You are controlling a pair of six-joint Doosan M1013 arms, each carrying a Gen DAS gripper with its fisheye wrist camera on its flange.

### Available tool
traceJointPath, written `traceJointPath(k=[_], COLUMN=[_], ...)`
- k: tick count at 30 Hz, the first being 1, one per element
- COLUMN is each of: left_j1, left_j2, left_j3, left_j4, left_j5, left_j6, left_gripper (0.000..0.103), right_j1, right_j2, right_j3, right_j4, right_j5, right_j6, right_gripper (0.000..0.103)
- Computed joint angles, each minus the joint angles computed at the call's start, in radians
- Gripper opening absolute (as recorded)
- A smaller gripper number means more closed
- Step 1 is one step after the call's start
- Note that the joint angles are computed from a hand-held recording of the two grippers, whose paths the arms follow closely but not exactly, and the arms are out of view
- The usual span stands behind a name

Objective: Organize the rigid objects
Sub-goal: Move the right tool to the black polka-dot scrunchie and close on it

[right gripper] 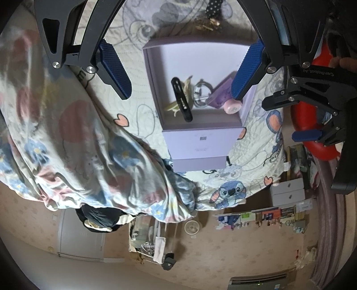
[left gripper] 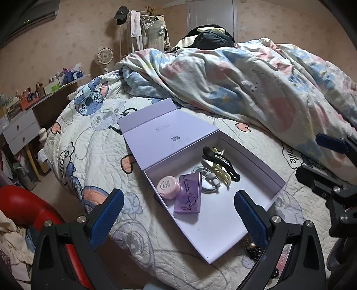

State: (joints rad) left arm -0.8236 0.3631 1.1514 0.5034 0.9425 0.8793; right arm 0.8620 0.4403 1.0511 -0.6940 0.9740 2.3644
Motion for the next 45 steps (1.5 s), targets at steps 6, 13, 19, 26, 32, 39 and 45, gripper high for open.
traceJointPath(k=[6, 13, 19, 26, 32, 39, 45], left_j1=[-0.017, -0.042, -0.066, -0.086, -0.100, -0.104, -0.097], left_j2=[-0.025, -0.042, -0.050, -0.061, -0.064, -0.063, -0.062], left_j3=[0.040, 0.079, 0.104, 0.139, 0.164, 0.183, 0.203], left_j4=[0.003, 0.011, 0.009, -0.018, -0.035, -0.052, -0.089], left_j5=[-0.004, 0.021, 0.042, 0.026, 0.032, 0.049, 0.049], left_j6=[-0.026, -0.053, -0.063, -0.074, -0.099, -0.115, -0.123], left_gripper=[0.101, 0.101, 0.101, 0.101, 0.101, 0.101, 0.101], right_j1=[0.007, 0.023, 0.041, 0.047, 0.053, 0.048, 0.040], right_j2=[-0.028, -0.053, -0.063, -0.087, -0.098, -0.099, -0.091], right_j3=[0.057, 0.121, 0.167, 0.228, 0.260, 0.286, 0.296], right_j4=[0.027, 0.072, 0.083, 0.126, 0.138, 0.203, 0.274], right_j5=[-0.043, -0.054, -0.033, -0.056, -0.059, -0.068, -0.077], right_j6=[0.009, 0.024, 0.043, 0.057, 0.067, 0.069, 0.034], right_gripper=[0.092, 0.092, 0.091, 0.091, 0.091, 0.091, 0.085])
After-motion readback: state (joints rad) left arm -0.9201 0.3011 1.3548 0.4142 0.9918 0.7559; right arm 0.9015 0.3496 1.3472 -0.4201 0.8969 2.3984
